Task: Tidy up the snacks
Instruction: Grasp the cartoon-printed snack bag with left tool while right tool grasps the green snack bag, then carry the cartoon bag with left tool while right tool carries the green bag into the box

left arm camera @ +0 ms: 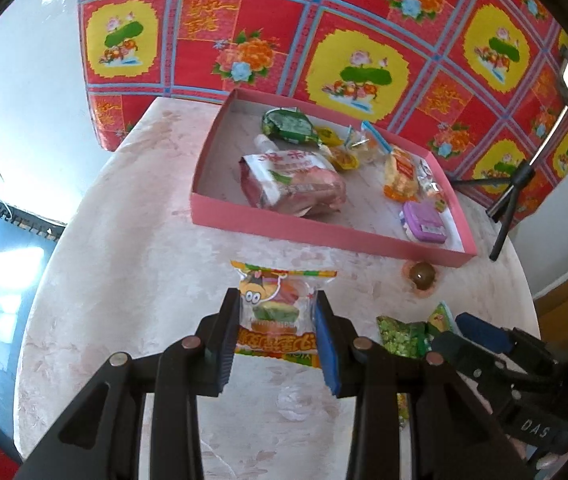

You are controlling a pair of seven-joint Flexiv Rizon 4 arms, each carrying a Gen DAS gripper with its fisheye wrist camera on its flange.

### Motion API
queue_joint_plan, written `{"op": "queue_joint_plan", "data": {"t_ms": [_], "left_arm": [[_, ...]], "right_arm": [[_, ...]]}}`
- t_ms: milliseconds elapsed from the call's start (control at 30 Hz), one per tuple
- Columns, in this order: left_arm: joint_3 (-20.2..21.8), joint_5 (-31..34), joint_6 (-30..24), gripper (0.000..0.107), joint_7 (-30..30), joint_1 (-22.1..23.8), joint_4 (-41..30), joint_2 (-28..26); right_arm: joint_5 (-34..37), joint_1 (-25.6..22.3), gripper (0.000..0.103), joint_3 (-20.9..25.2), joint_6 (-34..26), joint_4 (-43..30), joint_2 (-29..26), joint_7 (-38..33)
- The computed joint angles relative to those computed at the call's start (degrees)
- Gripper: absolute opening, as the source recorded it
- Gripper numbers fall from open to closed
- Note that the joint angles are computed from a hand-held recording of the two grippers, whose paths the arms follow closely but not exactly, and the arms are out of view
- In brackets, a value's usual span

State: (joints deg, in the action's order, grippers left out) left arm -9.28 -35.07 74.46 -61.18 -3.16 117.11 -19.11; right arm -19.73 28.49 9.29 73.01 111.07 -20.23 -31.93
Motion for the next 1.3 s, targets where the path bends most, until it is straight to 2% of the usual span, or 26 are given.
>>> {"op": "queue_joint_plan", "data": {"t_ms": [433, 500, 833, 1300], "left_arm": [[-0.4, -1.6, -0.2, 0.037, 0.8, 0.3, 0.1, -0.1], [-0.2, -1.4, -0.4, 0.037, 0.8, 0.3, 0.0, -0.1], [0.1, -0.3, -0.2, 0.037, 0.5, -0.1, 0.0, 0.0], [-0.5, 0.3, 1.5, 0.037, 1.6, -0.3, 0.7, 0.7]], "right_arm": [[-0.4, 1.0, 0.056, 0.1, -3.0, -1.7, -1.7, -1.0], [-0.4, 1.0, 0.051, 0.1, -3.3, -1.8, -2.0, -1.1], [0.2, 0.8, 0.046, -0.2, 0.0, -0.5, -1.8, -0.9], [-4.0, 1.6, 0.044, -2.3, 3.2, 2.6, 0.6, 3.2]]}}
